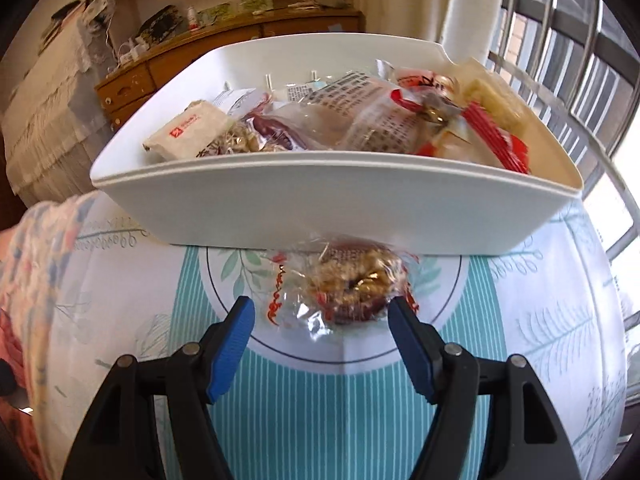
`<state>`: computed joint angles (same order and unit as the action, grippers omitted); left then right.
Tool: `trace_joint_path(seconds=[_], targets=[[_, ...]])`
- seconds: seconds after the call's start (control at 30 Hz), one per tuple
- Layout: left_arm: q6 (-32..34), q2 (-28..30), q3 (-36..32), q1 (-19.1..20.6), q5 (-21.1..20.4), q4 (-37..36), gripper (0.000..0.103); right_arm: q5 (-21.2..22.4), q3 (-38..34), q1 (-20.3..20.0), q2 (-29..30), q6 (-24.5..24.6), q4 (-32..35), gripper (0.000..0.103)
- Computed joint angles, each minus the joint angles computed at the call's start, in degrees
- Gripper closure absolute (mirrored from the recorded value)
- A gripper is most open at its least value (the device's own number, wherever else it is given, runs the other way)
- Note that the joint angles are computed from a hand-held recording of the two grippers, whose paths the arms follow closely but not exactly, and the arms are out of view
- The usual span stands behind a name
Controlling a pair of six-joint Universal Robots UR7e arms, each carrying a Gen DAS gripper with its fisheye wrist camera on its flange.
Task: Organize snacks
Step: 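Move right tool to the clear nut packet beside the basket and grasp it, then lift nut packet over the basket rim with right tool and release it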
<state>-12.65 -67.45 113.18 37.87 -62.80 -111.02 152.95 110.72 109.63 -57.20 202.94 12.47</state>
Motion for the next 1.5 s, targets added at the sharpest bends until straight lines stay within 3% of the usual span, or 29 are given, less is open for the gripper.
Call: trace_joint_path(seconds=[0.17,0.27,0.6,0.7,0.83,1.1,1.5], targets=[[0.74,0.42,-0.82,1.45,1.07,1.91,0.03,3.86,-0.2,-0.68,1.06,-2.78,-3.62,0.025],[0.97,0.62,-1.05,1.86,1.37,2.43,0.03,3.28,0.39,-1.68,0.39,-6.01,-6.29,0.019],[0.79,1.59,-1.76,2.12,1.26,2.99,0.03,-0.01,1.96,-4.56,-2.0,-13.93,-11.46,0.017],[0.39,1.75,-1.88,2.17,1.3,2.99,0.03,1.27,2.6,-4.13,-2.29,-14.9,-13.33,0.029],[-0.85,1.83,-1.84,2.03,1.09,3.17,0.03,3.1,3.33,-3.9,-3.09,-13.66,-13.52,0.056],[-3.05,1.65,-0.92,0.48,0.35,2.57,0.03,-0.86,5.8,-4.75,-7.38,-17.25,-13.97,0.062],[-9.31,1.15,0.39,-2.22,-0.82,0.7,0.03,-10.41,6.64,-1.71,-12.18,-16.19,-8.89,0.067]])
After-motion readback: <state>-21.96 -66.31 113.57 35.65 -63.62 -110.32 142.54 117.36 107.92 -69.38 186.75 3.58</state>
